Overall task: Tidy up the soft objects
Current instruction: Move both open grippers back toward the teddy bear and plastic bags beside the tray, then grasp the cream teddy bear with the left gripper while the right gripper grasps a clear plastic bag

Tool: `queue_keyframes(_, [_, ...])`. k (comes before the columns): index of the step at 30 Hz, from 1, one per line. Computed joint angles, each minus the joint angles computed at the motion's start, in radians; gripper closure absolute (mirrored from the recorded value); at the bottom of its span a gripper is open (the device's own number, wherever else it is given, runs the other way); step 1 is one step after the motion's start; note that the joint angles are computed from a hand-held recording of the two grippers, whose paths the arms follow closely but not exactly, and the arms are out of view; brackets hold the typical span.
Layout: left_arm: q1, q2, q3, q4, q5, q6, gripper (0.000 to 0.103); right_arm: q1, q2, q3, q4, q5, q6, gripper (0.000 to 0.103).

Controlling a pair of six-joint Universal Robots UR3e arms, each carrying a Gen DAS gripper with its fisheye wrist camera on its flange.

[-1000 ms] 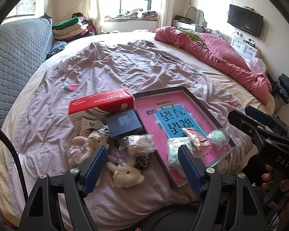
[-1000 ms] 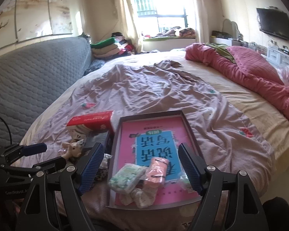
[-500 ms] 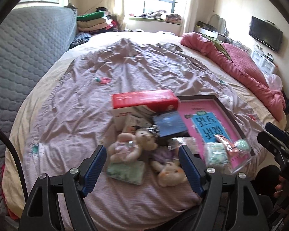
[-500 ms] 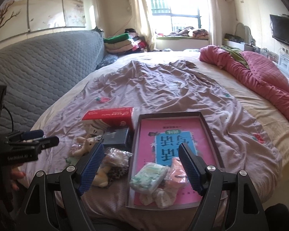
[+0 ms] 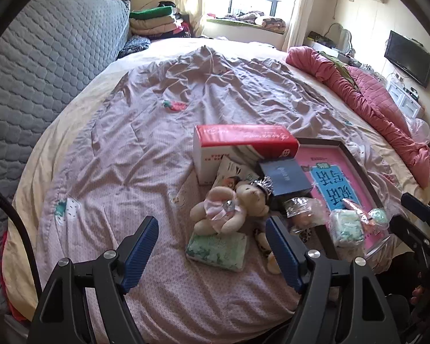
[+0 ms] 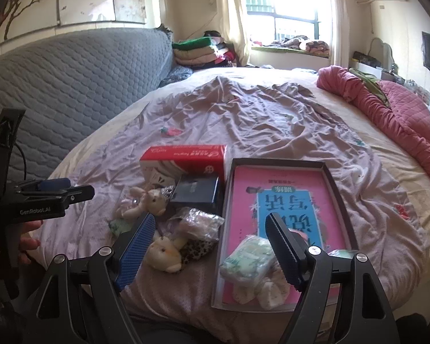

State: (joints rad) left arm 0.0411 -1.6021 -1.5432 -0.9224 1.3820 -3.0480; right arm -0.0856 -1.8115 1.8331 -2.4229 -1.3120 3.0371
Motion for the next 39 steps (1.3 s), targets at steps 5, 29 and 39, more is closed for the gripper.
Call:
queue_keyframes(5, [0.026,-0.002,-0.031,0.006,-0.033,0.018,0.027,0.047,0.038,0.004,-0.022,-0.027,0.001,0.022])
queue_keyframes(29, [0.025,-0.126,-0.072,0.084,-0.049,0.026,0.027,0.122,0.209,0.011,-0.115,-0.077,0.035,0.022])
queue_keyframes(39, [-0.060,-0.283,0.081,0.094,0.020,0.074,0.021,0.108,0.273,-0.005,-0.139,-0.076,0.040,0.022])
